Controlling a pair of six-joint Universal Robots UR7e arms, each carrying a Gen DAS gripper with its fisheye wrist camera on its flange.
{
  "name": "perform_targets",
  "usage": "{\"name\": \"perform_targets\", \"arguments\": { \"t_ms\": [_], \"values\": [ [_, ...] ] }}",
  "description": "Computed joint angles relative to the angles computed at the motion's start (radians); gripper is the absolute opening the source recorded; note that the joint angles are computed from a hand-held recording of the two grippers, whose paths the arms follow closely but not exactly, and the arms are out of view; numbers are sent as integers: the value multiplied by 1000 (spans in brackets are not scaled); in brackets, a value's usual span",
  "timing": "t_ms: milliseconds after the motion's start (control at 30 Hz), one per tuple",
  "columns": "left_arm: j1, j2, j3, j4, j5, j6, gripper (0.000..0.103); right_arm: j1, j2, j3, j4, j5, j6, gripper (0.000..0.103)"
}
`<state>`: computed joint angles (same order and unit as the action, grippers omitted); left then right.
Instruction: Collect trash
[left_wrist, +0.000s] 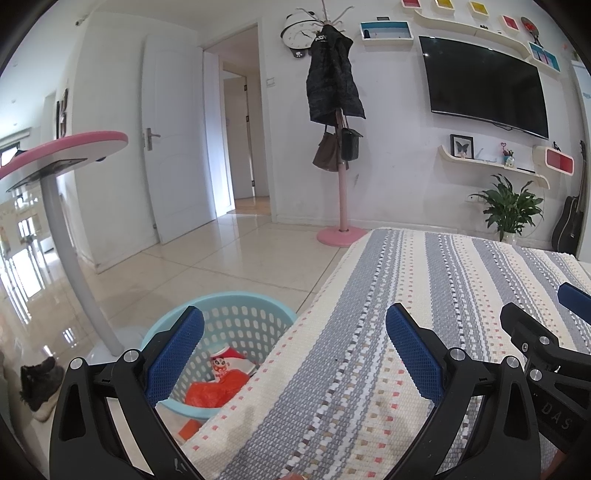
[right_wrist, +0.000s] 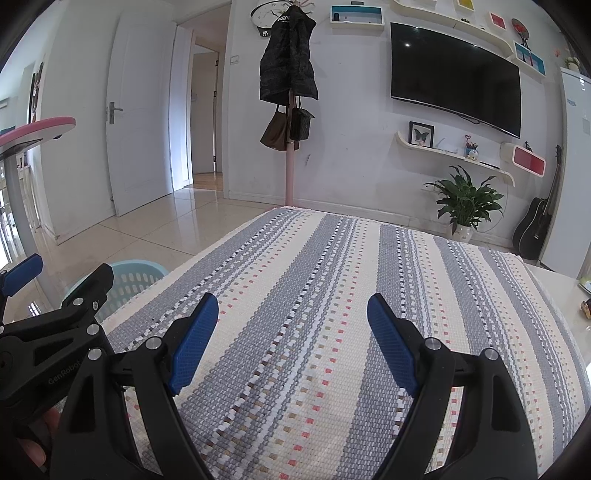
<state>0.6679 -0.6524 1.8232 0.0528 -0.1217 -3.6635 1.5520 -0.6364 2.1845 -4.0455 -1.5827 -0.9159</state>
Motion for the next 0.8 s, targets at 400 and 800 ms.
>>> {"name": "perform_targets", "arguments": {
  "t_ms": [400, 800],
  "values": [
    [5, -46, 14, -185, -25, 220, 96, -2, 2, -1, -4, -5, -9, 79],
    [5, -51, 19, -211, -22, 251, 96, -4, 1, 0, -5, -6, -16, 79]
  ]
}}
